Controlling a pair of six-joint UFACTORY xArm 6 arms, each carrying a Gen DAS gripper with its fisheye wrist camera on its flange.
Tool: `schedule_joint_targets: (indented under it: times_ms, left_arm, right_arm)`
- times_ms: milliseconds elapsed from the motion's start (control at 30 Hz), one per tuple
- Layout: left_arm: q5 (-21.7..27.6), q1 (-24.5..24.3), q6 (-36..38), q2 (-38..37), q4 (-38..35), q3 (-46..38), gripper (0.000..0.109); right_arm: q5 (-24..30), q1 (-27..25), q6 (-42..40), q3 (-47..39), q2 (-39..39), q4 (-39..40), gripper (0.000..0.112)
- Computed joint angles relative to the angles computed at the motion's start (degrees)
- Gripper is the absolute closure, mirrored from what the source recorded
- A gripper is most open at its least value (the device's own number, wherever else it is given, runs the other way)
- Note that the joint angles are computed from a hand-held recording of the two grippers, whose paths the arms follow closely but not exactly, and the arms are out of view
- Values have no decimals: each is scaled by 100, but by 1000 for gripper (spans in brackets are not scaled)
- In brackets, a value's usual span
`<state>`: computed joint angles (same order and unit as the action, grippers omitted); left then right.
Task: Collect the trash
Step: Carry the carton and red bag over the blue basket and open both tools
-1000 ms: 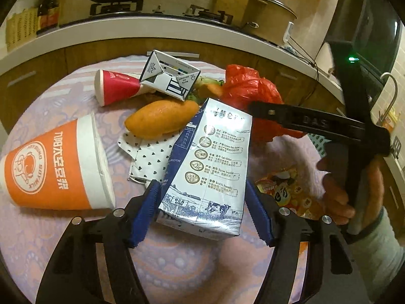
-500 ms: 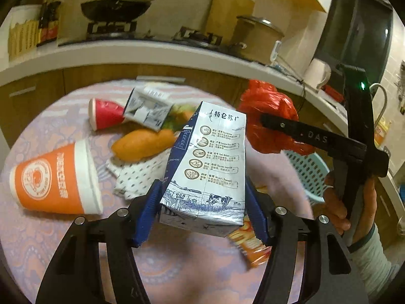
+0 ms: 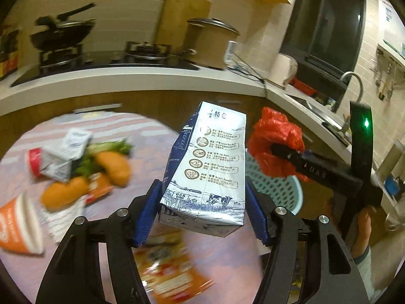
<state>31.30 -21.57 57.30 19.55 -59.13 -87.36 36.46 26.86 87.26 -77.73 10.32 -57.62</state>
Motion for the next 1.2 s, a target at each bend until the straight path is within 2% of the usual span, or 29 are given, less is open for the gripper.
schedule_joint_targets:
  times_ms: [133,233,367,600,700,767,867,1000,1200]
  left_arm:
    - [172,-290,-321,257,280,-384,48]
    - [81,-574,-595,440,545,-586,48]
    - [179,-911,-1206,939,1139,-1116,47]
    - [656,-1198,-2194,2016,1988,-2306,47]
    - [821,-1265,-2356,2349,2176,-2661,47]
    - [902,-1298,-2377,2512,2254,-2833,47]
    - [855,-1326,-2445,2579,2349,-2879,39]
    - [851,-1316,-2373,2559,2240,-2840,39]
    - [606,-1219,-2032,2113,1867,-2259,39]
  right_arm:
    - [115,-198,360,784,-623,-247,74]
    - [95,-383,576,1271,-989,-259,74]
    - [-9,-586,791,1823,-1295,-215,74]
    - [-706,-1209,877,2553,-1307,355,72]
    - [-925,-1368,784,2660,-1199,615,70]
    - [-1023,-1485,689,2719,-1125,854,62]
    - [-1129,-1585,755,2774,-1077,901,47]
    - [-1132,-1586,746,2859,-1148,923,47]
    - [-1071,-1490,719,2770,-1213,820,47]
